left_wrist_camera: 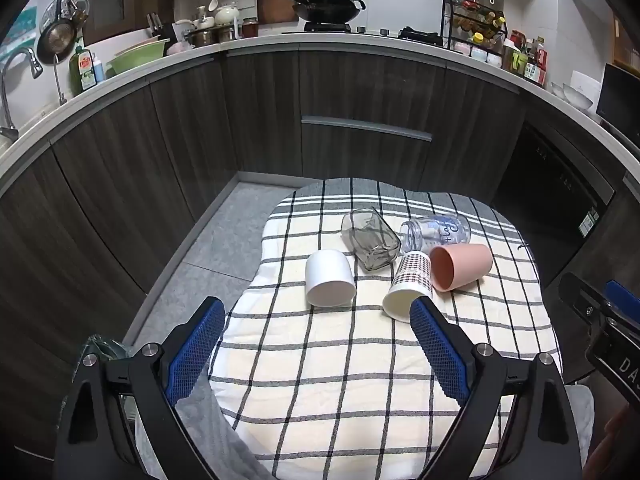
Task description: Flip cup upside down
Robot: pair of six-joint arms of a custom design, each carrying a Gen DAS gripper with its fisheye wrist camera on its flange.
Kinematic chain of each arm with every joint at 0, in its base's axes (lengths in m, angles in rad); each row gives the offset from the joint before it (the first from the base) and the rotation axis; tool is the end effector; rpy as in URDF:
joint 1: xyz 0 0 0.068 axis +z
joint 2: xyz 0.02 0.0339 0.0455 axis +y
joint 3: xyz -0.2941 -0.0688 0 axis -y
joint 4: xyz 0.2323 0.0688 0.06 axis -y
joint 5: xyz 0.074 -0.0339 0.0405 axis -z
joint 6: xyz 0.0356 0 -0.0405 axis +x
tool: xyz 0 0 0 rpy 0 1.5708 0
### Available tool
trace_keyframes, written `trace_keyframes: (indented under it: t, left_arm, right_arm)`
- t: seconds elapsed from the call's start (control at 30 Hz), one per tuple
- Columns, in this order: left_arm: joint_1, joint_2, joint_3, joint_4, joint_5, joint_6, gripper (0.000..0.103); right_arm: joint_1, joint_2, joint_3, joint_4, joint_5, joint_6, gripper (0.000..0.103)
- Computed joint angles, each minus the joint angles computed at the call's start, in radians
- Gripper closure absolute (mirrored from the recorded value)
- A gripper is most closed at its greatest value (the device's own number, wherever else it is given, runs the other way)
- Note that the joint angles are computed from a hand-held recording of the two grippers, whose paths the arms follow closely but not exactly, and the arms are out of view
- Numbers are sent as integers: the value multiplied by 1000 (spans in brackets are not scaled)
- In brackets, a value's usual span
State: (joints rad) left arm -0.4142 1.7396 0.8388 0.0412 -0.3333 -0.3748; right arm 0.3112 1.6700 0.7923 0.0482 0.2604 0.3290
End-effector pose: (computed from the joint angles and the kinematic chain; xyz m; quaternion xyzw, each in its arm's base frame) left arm 0.3077 -0.1225 0.1770 -0.0395 0.9254 0.0116 0.3767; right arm 0.3045 0.0883 0.1858 0.0553 0.9237 -0.0019 0.3790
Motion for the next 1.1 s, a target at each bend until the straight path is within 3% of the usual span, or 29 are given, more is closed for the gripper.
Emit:
trace_keyframes:
  t: [0.23, 1.1]
  left_arm:
    - [-8, -2, 19, -34, 3, 4, 8]
    - [-24, 16, 2, -3, -2, 4, 8]
  right_arm:
    - [-2, -4, -14, 16, -6, 3, 20]
    - [-15, -2, -40, 40, -20, 13, 20]
